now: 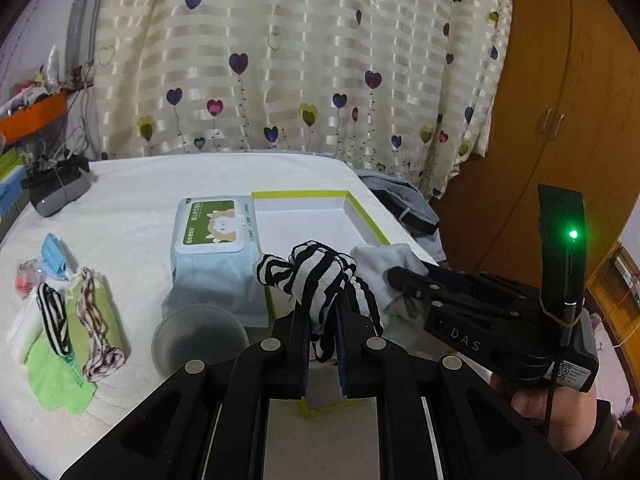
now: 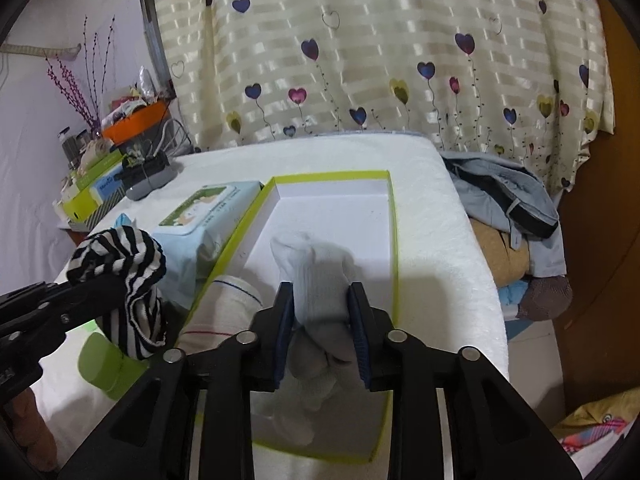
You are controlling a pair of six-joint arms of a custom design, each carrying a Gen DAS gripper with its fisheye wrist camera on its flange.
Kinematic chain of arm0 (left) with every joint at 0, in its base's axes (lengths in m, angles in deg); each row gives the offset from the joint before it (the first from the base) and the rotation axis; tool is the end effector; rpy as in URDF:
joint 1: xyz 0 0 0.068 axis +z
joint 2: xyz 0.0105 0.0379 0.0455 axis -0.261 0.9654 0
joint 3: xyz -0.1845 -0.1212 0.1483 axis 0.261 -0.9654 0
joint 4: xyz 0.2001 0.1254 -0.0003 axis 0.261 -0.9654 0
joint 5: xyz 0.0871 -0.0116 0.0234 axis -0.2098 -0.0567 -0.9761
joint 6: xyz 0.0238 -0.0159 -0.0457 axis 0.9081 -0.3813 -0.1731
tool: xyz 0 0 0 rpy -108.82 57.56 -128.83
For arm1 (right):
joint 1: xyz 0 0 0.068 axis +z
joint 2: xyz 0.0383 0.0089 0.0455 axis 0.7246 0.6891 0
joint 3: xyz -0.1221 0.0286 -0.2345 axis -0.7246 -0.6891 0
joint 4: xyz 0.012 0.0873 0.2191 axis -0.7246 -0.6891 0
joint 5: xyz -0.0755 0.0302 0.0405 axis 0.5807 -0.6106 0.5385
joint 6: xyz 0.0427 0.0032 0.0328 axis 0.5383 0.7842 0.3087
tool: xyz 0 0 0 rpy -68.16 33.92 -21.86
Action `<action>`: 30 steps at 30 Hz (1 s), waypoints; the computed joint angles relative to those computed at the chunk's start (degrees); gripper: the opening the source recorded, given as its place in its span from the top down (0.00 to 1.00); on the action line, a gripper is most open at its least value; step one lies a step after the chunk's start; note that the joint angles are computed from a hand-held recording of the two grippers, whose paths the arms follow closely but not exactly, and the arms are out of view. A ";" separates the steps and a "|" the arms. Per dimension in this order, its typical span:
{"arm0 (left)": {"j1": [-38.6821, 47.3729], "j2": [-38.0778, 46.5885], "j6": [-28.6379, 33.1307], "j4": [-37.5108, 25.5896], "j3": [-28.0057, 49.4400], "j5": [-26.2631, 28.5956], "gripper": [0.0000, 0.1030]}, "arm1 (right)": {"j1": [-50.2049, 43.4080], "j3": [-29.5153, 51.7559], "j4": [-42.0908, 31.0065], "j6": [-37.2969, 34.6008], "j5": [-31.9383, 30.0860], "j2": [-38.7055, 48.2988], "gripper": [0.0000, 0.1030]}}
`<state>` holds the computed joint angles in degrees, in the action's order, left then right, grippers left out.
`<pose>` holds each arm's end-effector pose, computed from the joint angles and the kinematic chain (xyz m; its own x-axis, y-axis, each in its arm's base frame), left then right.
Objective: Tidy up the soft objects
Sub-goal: 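Lower the grey sock into the box lid and open the right gripper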
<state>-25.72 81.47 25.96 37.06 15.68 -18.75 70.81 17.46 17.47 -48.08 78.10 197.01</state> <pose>0.3015 -0.0680 0.0656 -0.6294 0.1615 -0.7601 0.4376 0.8820 -0.1749 0.3027 0.1307 0.0190 -0.6460 0.1185 -0.7541 -0.0480 0.9796 0.1951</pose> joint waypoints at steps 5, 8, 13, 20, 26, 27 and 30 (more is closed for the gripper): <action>-1.11 1.43 -0.23 -0.59 1.37 -0.76 0.90 | -0.06 -3.07 4.60 -0.31 0.89 -0.87 0.55; -1.80 1.40 -0.33 -0.74 1.54 -0.85 0.90 | -0.02 -6.41 6.84 0.29 1.56 -2.94 0.55; -2.14 1.08 -0.43 -0.25 0.98 -1.21 0.90 | 2.36 -10.55 7.86 -0.05 0.47 -4.17 0.55; -1.26 0.06 -0.73 -0.39 0.00 -0.98 0.90 | 4.54 -4.46 -3.34 -0.90 0.19 -0.87 0.77; -0.93 1.17 -0.93 -1.07 1.12 -0.85 0.90 | 3.10 3.06 -7.04 -3.73 -0.05 2.40 0.78; -1.09 1.31 -0.87 -1.26 1.31 -0.80 0.90 | 2.47 4.07 -7.26 -3.75 -0.55 2.80 0.78; -1.67 1.61 -0.66 -1.58 1.66 -0.82 0.90 | 0.87 3.36 -5.59 -2.35 -1.52 1.87 0.78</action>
<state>-27.38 83.08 25.29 35.48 17.34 -19.57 71.68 20.82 11.89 -50.42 76.58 198.88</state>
